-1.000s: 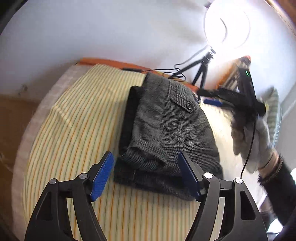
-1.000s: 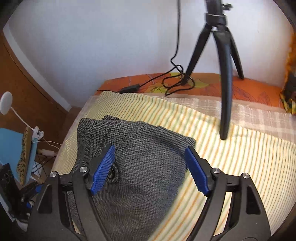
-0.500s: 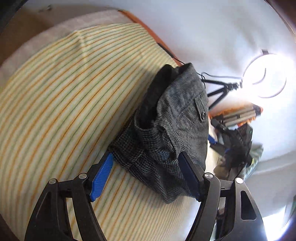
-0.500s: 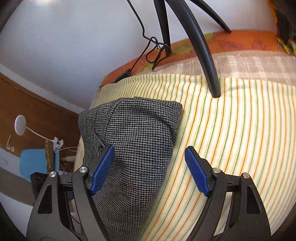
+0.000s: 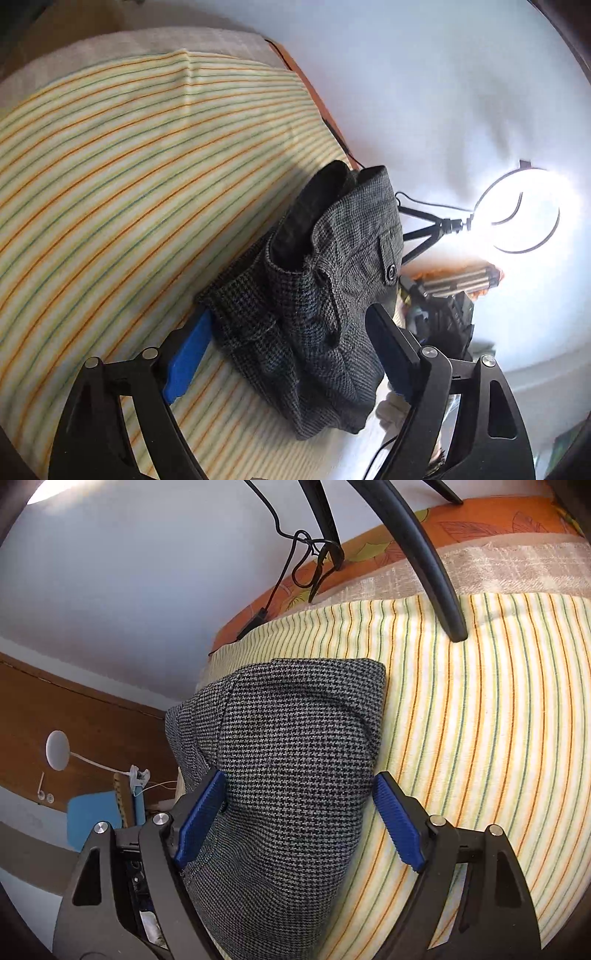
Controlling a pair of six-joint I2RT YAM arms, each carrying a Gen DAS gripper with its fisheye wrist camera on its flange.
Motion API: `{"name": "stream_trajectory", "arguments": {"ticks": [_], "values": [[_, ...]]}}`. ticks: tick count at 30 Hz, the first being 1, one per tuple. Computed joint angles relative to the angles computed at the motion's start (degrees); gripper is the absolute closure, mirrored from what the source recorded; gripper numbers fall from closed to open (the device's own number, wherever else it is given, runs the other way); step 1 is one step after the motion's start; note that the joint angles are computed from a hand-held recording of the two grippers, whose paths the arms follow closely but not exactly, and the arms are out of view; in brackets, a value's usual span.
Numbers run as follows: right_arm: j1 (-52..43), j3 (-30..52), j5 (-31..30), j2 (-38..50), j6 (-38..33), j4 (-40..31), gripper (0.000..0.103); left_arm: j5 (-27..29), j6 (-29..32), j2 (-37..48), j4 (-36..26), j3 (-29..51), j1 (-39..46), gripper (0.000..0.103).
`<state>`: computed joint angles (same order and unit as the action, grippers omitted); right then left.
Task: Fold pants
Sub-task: 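Lift the folded bundle off the sheet with both grippers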
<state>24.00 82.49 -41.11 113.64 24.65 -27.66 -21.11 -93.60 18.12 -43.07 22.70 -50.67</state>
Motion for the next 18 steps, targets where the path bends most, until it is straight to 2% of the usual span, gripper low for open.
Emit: {"name": "stream_trajectory", "arguments": {"ticks": [2, 4, 7, 9, 12, 14, 18], "values": [[0.3, 0.6, 0.8, -0.1, -1.1, -1.5, 0.018, -5.8, -5.6, 1.9, -5.1, 1.4, -7.0, 0.020], [0.4, 1.1, 1.1, -0.3, -2.6, -3.0, 0.018, -9.5, -8.2, 1.3, -6.2, 1.0, -11.4, 0.018], [0.0, 0.6, 0.2, -0.2, -2.3, -2.4, 0.018, -7.8, -6.3, 1.6, -4.9, 0.9, -8.7, 0.018], [-0.4, -0.6, -0.6, -0.4, -1.3, -0.8, 0.018, -4.2, -2.7, 2.1, -1.8, 0.4, -4.2, 0.018], [-1.1, -1.3, -1.7, -0.3, -0.7, 0.5, 0.018, -0.5, 1.0, 6.5, 3.6, 0.6, 1.0, 0.013], [-1.0, -1.1, -2.1, 0.3, 0.6, 1.6, 0.018, 1.1, 2.1, 9.1, 5.0, 1.2, 3.1, 0.013], [0.1, -0.8, -2.3, 1.1, 4.3, 4.8, 0.016, 1.3, 2.1, 10.1, 3.9, 2.1, 3.6, 0.012]]}}
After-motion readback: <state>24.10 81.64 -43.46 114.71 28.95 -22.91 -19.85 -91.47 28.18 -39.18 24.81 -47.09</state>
